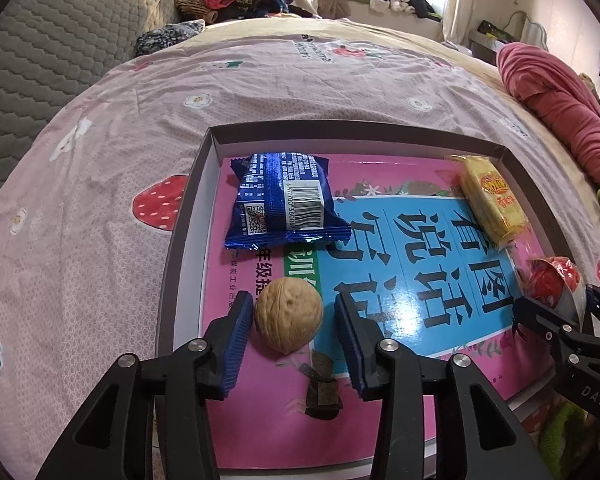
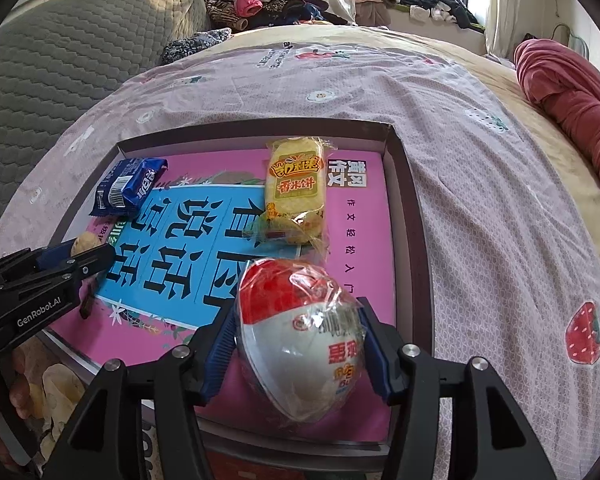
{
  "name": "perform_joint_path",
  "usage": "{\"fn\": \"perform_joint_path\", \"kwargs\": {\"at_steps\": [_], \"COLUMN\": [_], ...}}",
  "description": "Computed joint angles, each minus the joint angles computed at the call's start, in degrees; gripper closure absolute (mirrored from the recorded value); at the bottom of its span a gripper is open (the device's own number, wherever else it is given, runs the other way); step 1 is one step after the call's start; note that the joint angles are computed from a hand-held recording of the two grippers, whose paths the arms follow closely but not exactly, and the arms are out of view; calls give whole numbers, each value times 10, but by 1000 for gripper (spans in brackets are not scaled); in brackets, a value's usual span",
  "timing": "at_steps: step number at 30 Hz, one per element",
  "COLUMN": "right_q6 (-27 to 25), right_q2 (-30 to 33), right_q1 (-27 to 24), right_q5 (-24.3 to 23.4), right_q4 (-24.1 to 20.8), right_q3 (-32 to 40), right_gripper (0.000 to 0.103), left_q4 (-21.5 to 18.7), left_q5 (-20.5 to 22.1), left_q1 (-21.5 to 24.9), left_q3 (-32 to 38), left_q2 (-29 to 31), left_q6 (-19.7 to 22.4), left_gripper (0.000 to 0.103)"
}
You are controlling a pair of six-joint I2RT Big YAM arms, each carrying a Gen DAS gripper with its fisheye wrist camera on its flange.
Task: Organize objects
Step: 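Lower the walnut into the tray with the left gripper while the right lowers the red-lidded bowl beside it, then open the left gripper releasing the walnut while the right gripper releases the bowl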
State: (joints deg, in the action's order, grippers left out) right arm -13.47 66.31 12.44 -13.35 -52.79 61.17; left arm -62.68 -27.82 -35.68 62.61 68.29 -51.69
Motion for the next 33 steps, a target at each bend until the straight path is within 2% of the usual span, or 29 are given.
{"fn": "perform_joint_path", "kwargs": {"at_steps": [2, 13, 16, 23, 33], "right_q6": [0, 4, 4, 8, 20], "right_q2": [0, -7, -9, -16, -57], "right_q1": [1, -7, -8, -10, -20], "right_q5": [1, -12, -15, -18, -54], "right_q4": [0, 3, 2, 0, -6], "right_q3": [0, 4, 5, 7, 17], "right_gripper": [42, 35, 35, 28, 17], "left_q4": [-6, -7, -13, -13, -50], "left_q5": [0, 21, 16, 17, -14], "left_q1": [0, 2, -1, -3, -20], "left_q3": [2, 2, 7, 10, 28], "left_q2": [2, -8, -8, -19, -41], "left_q6": [-2, -7, -11, -15, -38], "left_gripper": [46, 40, 29, 25, 21]}}
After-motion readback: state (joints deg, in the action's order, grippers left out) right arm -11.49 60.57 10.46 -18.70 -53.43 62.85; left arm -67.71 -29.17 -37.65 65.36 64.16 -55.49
